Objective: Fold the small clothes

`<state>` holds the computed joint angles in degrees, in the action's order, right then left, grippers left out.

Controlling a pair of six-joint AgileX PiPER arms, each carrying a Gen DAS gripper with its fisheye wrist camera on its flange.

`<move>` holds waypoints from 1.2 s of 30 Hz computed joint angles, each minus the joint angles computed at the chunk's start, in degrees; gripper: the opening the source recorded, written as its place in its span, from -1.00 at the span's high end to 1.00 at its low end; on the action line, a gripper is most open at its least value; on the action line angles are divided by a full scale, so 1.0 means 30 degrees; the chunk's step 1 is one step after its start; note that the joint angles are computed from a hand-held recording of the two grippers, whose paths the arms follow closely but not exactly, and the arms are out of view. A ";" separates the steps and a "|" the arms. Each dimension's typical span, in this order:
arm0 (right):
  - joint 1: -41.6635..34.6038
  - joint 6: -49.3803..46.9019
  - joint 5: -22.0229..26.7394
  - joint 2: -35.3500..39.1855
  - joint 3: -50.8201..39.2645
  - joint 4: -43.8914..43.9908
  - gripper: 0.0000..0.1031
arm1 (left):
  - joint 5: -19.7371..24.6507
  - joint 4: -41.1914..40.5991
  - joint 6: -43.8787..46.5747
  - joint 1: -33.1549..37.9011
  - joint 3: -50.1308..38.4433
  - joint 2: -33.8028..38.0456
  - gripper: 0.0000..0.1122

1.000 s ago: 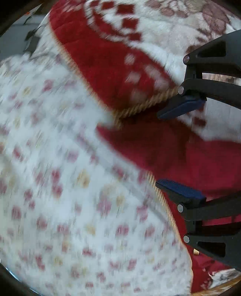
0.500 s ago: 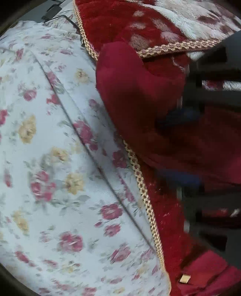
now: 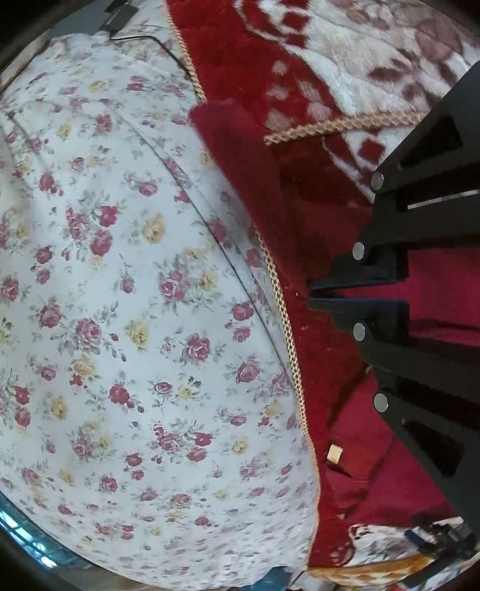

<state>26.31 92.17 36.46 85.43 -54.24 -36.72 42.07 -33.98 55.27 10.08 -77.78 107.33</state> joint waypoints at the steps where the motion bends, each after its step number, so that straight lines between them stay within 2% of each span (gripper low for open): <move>1: 0.0288 0.0377 -0.0073 0.0110 -0.0021 -0.0176 0.88 | 0.0151 -0.0091 0.0048 0.0070 -0.0128 0.0039 -0.64; 3: 0.1120 0.0728 -0.0141 0.1693 -0.1454 -0.0893 0.90 | 0.0042 -0.0122 -0.0015 0.0062 -0.0183 0.0040 -0.64; 4: 0.1119 -0.0084 0.0147 0.2025 -0.2045 -0.0660 0.90 | 0.0047 -0.0148 -0.0034 0.0067 -0.0222 0.0059 -0.64; 6: 0.1549 -0.1209 0.1780 0.2307 -0.3045 -0.0283 0.90 | 0.0274 -0.0010 -0.0282 0.0152 -0.0475 0.0222 -0.64; 7: 0.1526 -0.1275 0.2335 0.2380 -0.3295 -0.0156 0.83 | 0.0323 0.0013 -0.0371 0.0177 -0.0507 0.0251 -0.64; 8: 0.1277 -0.1332 0.2480 0.2460 -0.3377 0.0190 0.32 | 0.0433 0.0008 -0.0446 0.0237 -0.0596 0.0301 -0.64; 9: 0.0711 -0.1226 0.2078 0.2657 -0.3234 0.0747 -0.09 | 0.0503 0.0046 -0.0544 0.0267 -0.0677 0.0339 -0.64; 10: 0.0363 -0.0925 0.1722 0.2665 -0.2910 0.0943 -0.63 | 0.0512 0.0064 -0.0587 0.0273 -0.0689 0.0341 -0.64; 11: -0.0046 -0.0625 0.1369 0.3058 -0.2735 0.1129 -0.65 | 0.0529 0.0034 -0.0579 0.0288 -0.0710 0.0346 -0.64; 14: -0.1095 -0.1943 0.1107 0.5115 -0.3431 0.2396 -0.64 | 0.0548 0.0232 -0.0662 0.0206 -0.0760 0.0410 -0.64; 16: -0.1679 -0.2651 0.1524 0.6775 -0.4381 0.2851 -0.61 | 0.0367 0.0632 -0.0828 -0.0042 -0.0708 0.0497 -0.64; 18: -0.2054 -0.2348 0.1653 0.7745 -0.4784 0.2341 -0.37 | -0.0079 0.1049 -0.0928 -0.0362 -0.0543 0.0565 -0.64; 20: -0.2415 -0.1792 0.1288 0.7959 -0.4430 0.1644 0.49 | -0.0371 0.1328 -0.1045 -0.0598 -0.0509 0.0678 -0.64; 22: -0.2708 -0.1096 -0.0456 0.6814 -0.2789 0.0986 0.78 | -0.0315 0.1316 -0.1058 -0.0634 -0.0632 0.0760 -0.64; 23: -0.2718 -0.1042 -0.1045 0.6108 -0.2079 0.0751 0.83 | -0.0304 0.1256 -0.1040 -0.0613 -0.0660 0.0765 -0.64; 25: -0.2113 0.0100 -0.1040 0.4022 -0.0549 -0.0631 0.83 | -0.0131 0.1039 -0.1011 -0.0458 -0.0787 0.0743 -0.64; 28: -0.0760 0.3264 -0.1267 -0.0341 0.2143 -0.2902 0.83 | 0.0097 0.0655 -0.0879 -0.0221 -0.0870 0.0577 -0.64; 30: 0.0667 0.4604 -0.0288 -0.2586 0.2832 -0.3979 0.83 | 0.0222 0.0227 -0.0685 -0.0001 -0.0855 0.0390 -0.64; 33: 0.3034 0.4822 0.1457 -0.4665 0.2469 -0.4528 0.83 | 0.0403 -0.0149 -0.0531 0.0265 -0.0845 0.0223 -0.64; 36: 0.5282 0.3737 0.2816 -0.4227 0.0256 -0.4421 0.83 | 0.0555 -0.0559 -0.0394 0.0601 -0.0967 0.0083 -0.64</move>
<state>42.15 103.38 44.91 72.75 -53.47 -49.99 43.74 -35.66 54.09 11.88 -80.68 107.58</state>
